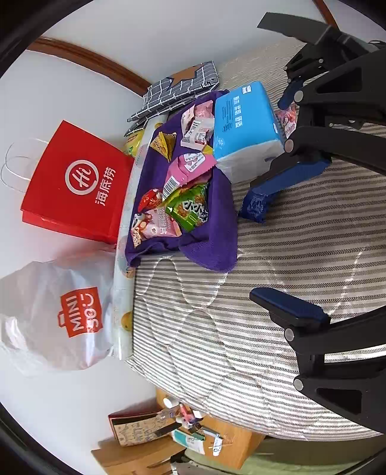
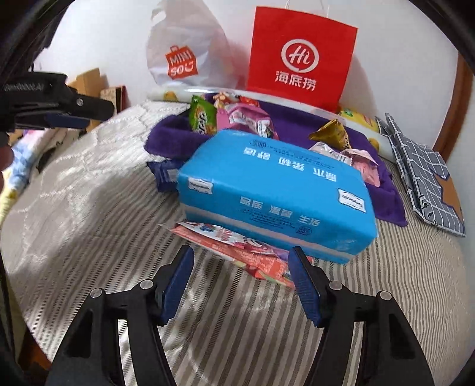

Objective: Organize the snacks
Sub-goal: 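Withdraw both open grippers from the purple towel, then grasp the pink ice-pop candy stick with the right gripper while the left grasps the blue packet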

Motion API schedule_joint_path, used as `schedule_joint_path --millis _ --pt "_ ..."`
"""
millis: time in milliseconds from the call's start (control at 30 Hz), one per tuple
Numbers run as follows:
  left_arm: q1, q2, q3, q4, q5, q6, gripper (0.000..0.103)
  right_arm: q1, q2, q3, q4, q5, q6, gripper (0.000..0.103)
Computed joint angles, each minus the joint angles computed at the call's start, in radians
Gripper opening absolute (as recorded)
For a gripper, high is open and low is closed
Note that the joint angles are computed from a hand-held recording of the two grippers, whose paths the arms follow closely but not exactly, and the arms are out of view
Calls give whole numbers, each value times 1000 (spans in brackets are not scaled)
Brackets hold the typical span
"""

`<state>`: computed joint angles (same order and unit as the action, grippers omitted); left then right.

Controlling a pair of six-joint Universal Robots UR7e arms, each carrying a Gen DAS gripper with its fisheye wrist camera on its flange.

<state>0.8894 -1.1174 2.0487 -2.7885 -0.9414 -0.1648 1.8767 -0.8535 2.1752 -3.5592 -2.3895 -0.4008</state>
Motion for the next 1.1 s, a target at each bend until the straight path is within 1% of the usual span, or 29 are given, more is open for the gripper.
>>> schedule_joint_path --millis 67,167,200,233,267,333,400,433,500,600,633,767,900,1000,1067,1100 --pt "9 3 -4 4 -10 -3 63 -3 13 -11 -8 -19 -6 66" --pt "18 8 -7 4 -19 -3 63 -7 16 -20 6 -20 -1 66" --pt "22 12 -10 8 -23 -8 63 -6 23 -27 6 -31 -5 63" --pt "25 14 -12 12 -25 -12 63 0 41 -38 -5 -59 -23 58" --pt "27 15 -13 16 -30 -18 63 4 53 -43 -22 -75 -46 55" --pt "27 16 -12 20 -30 -22 63 10 55 -38 -43 -77 -83 37" --pt "22 14 -6 17 -21 -19 63 16 58 -36 -84 -97 -120 24" --pt "21 14 -5 19 -19 -19 63 14 39 -22 -82 -80 -114 21" --pt "17 13 -5 27 -18 -27 63 11 -11 11 -59 -41 -76 19" --pt "3 11 1 20 -15 -29 63 19 -57 44 -58 -24 -53 16" --pt "0 11 3 17 -13 -29 63 21 -80 59 -50 -14 -34 14" --pt "-22 10 8 17 -15 -39 63 25 -180 122 -9 15 55 13" --pt "-42 3 19 14 -7 -43 63 37 -264 174 21 -8 104 14" --pt "-55 -4 25 23 -3 -53 63 40 -342 206 117 -53 186 14" --pt "-64 -4 28 24 6 -51 63 25 -390 223 185 -51 236 14" --pt "-67 -3 28 23 11 -49 63 18 -403 229 198 -53 249 14"
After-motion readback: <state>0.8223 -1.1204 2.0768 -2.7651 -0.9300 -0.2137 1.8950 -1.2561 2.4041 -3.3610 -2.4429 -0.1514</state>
